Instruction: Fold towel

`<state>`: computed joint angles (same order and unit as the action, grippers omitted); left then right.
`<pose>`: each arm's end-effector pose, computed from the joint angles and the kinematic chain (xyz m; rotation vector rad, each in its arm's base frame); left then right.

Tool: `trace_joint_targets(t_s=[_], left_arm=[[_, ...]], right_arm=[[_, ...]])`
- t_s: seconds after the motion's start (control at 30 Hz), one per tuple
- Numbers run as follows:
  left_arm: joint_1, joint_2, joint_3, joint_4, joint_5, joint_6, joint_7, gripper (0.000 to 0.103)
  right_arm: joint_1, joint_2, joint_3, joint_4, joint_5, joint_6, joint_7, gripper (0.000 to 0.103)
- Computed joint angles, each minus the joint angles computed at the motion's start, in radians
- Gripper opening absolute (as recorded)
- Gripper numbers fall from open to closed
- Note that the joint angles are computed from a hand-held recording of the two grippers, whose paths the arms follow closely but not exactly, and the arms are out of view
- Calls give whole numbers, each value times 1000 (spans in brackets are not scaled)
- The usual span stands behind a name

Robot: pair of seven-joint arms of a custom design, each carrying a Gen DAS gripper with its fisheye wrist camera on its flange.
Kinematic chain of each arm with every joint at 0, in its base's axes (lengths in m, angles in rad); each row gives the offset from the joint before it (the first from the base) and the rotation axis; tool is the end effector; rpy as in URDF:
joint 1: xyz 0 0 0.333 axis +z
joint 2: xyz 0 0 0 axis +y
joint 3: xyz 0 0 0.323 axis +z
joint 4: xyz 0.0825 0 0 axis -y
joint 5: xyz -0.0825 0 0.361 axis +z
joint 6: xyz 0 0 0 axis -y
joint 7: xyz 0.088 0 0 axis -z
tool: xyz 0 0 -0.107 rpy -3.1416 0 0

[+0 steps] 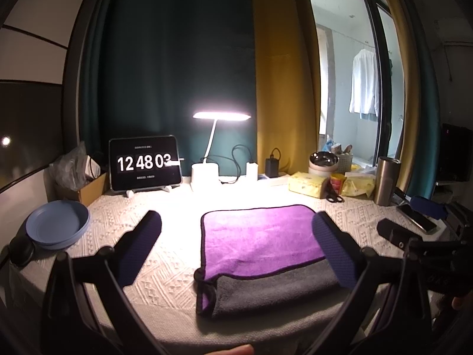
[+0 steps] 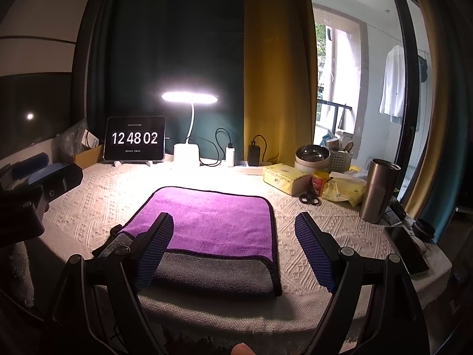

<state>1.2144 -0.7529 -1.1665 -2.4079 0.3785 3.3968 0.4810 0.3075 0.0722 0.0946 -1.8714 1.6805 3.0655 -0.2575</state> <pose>0.4746 -0.1351 0.5333 -1.5527 1.1445 -0.9411 0.5600 0.1504 0.5448 -1.7828 0.9441 -0.7844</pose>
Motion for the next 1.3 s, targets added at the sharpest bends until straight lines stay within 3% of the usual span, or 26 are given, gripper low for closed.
trace_joint_targets(t_s=[0.73, 1.17, 1.3], left_arm=[[17, 10, -22, 20, 14, -16, -4, 102], [42, 60, -56, 54, 50, -55, -7, 102], [65, 105, -85, 76, 69, -73, 0, 102]], right_arm=[[-2, 8, 2, 6, -13, 0, 18, 87], [-17, 37, 7, 16, -84, -14, 94, 87], [-24, 59, 11, 25, -160, -15, 172, 87]])
